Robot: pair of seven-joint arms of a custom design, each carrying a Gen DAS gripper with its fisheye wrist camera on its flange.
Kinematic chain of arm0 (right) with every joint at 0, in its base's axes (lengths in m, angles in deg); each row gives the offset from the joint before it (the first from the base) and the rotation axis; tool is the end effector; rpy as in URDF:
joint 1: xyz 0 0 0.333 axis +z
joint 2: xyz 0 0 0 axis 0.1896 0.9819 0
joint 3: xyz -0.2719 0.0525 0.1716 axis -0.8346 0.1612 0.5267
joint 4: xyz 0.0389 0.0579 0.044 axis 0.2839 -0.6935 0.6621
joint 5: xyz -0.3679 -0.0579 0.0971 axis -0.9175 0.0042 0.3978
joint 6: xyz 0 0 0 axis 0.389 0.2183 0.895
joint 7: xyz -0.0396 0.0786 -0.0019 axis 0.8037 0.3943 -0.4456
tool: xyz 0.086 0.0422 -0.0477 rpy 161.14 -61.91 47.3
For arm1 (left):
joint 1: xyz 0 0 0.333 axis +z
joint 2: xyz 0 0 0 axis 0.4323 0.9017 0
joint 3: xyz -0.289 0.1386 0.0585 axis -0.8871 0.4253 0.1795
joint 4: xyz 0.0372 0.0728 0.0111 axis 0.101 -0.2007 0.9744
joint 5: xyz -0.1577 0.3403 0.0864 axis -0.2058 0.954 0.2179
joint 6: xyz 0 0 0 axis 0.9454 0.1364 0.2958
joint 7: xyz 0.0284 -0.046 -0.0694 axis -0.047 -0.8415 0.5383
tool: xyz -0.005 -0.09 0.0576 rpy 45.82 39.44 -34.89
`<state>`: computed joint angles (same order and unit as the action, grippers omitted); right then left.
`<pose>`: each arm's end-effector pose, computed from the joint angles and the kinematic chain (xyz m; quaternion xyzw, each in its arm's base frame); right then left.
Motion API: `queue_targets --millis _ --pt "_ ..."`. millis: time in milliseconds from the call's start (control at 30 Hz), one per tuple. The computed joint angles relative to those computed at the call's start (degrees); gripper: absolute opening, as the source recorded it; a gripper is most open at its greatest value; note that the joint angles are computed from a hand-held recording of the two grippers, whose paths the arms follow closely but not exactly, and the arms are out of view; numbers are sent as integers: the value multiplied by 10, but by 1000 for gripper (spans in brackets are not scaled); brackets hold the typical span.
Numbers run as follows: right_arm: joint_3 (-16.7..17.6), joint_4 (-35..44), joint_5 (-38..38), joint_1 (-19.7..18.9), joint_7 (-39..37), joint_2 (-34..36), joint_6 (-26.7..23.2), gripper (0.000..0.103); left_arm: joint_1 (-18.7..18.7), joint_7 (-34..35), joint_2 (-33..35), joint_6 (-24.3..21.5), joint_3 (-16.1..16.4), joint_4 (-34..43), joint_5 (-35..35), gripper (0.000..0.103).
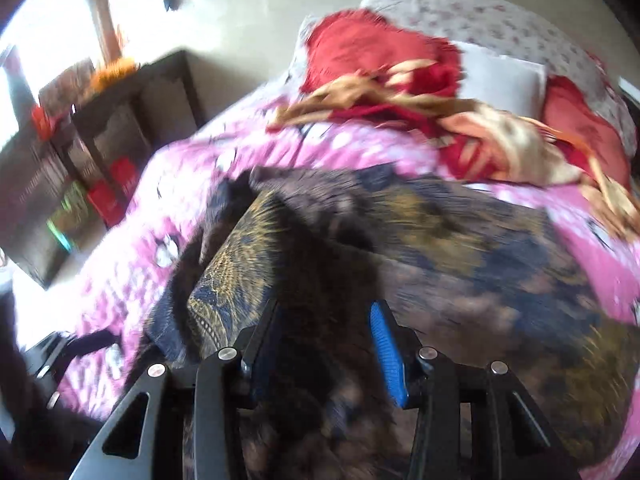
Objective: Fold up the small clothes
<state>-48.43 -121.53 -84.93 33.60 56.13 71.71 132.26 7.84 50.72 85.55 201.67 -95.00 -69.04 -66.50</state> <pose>0.5788 0.2922 0.4555 -0.6697 0.6687 -0.1947 0.2580 0.5132 -0.3023 0.4425 -0.5997 0.7620 -0.2279 0.0882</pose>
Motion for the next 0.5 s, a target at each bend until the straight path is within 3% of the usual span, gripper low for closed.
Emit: queue_targets --millis 100,167,233,333,500 --pt "10 78 31 5 -39 65 -62 44 4 22 -19 -3 -6 -27 -37 102" --pt "9 137 42 15 -60 111 -128 44 8 43 -30 -6 -10 -42 -74 103" --pt "-6 153 18 34 -54 124 -145 44 10 69 -42 -12 -14 -57 -121 102" --pt "-8 157 10 44 -55 118 -166 44 8 112 -59 -18 -19 -77 -177 102" --pt "-11 96 -50 69 -30 52 -196 44 1 126 -80 -13 -23 -100 -202 102"
